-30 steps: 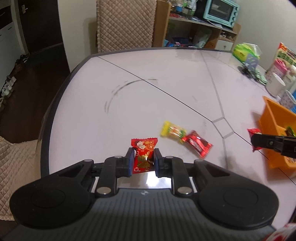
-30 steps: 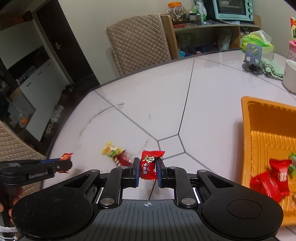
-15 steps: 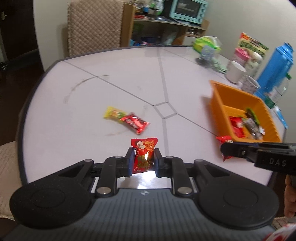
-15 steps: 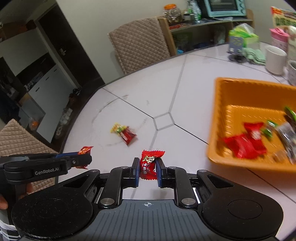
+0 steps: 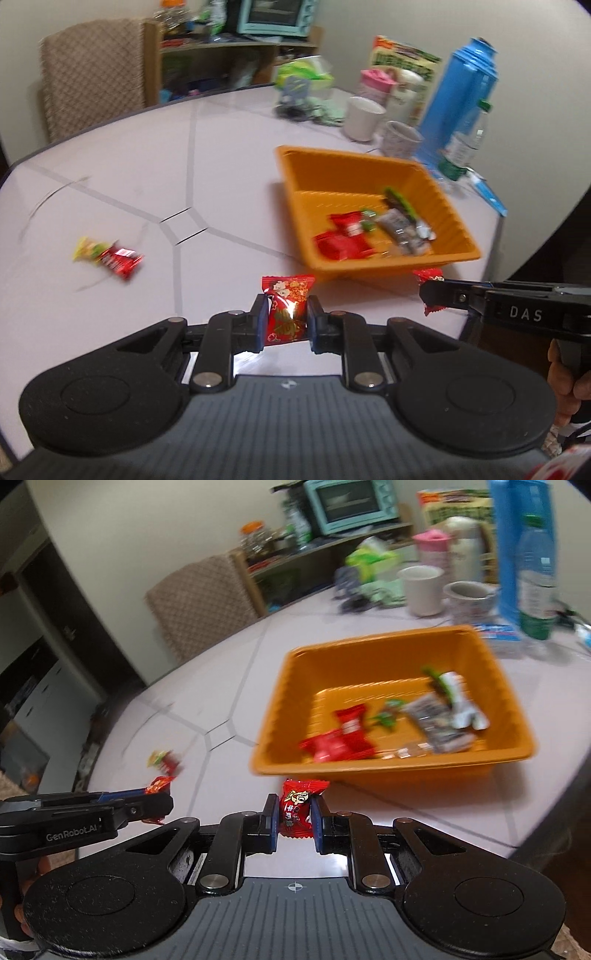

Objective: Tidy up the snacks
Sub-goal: 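Carry both held red candies over the orange tray, then open the left gripper to drop the red-and-gold packet while the right gripper holds its candy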

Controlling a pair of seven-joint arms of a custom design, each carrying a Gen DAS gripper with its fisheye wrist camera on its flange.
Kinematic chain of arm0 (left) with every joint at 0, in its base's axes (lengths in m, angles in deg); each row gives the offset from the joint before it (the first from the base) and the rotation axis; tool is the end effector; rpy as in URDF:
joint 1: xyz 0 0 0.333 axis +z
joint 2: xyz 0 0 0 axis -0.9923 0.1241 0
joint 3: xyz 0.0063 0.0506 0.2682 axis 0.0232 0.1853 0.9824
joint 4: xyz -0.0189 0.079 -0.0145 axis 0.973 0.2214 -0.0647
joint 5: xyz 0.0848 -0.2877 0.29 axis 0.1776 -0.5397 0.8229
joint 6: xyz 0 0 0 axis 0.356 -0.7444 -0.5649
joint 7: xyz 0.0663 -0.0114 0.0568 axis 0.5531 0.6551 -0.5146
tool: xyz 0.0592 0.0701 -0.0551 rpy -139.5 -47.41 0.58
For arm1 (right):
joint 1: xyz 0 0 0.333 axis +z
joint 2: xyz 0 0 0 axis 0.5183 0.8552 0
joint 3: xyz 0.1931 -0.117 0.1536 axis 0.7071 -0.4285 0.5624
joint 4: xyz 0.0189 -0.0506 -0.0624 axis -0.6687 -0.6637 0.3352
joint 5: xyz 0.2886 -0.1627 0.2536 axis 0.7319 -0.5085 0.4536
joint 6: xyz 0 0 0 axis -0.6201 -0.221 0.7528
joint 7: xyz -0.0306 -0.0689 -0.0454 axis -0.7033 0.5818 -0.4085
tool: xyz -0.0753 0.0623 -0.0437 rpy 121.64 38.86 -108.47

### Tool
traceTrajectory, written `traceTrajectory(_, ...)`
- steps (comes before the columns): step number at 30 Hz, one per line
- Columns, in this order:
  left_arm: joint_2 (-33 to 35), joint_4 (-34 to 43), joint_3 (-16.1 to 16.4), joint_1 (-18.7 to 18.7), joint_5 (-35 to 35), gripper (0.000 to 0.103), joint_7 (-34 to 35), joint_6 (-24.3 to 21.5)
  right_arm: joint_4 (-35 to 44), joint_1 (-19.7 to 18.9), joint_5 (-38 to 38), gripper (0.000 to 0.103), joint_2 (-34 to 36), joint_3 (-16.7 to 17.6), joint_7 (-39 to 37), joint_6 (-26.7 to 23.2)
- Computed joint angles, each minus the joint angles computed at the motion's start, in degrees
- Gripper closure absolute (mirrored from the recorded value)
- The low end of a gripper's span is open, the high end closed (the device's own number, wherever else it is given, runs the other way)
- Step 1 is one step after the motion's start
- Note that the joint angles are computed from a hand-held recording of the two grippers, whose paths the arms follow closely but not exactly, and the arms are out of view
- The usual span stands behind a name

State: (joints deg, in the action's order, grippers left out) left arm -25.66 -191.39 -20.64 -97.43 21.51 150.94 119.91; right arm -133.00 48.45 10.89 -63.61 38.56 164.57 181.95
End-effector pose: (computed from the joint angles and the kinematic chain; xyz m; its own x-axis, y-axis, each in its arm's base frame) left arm 0.4812 -0.0750 0.3492 -0.3087 -0.9319 0.1903 -0.7591 0.1208 -0.6397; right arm 0.4341 0.3103 0.3703 -0.0082 -0.9102 -0.4142 -0.7895 0.2600 -0.5559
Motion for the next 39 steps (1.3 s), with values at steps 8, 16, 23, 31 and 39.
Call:
traceTrajectory(8, 4.64, 6.24, -3.04, -2.4, -3.58, 0.084, 2.66, 1.25, -3.55, -7.66, -4.51, 0.085, -5.42, 2.47, 4.4, 0.17)
traceTrajectory(16, 12.54, 14.83, -7.41, -0.22, -1.77, 0.084, 0.19, 3.2, -2.06, -11.21, -4.12, 0.084, -2.96, 1.76, 1.0, 2.56)
traceTrajectory(23, 20.99, 22.79, -10.46, 3.71, 12.62, 0.084, -12.97, 4.6, 3.41, -3.22, 10.37, 0.084, 5.56, -6.83, -14.6, 5.13)
traceTrajectory(31, 30.4, 32.08, -8.48, 3.42, 31.79, 0.084, -30.76, 3.41, 11.9, -5.17, 36.45, 0.084, 14.93, -2.62, -39.86, 6.04)
traceTrajectory(39, 37.5, 40.01, -8.61, 4.31, 43.46, 0.084, -40.03, 1.17, 17.68, -5.34, 39.67, 0.084, 20.33, -3.5, -43.49, 4.51)
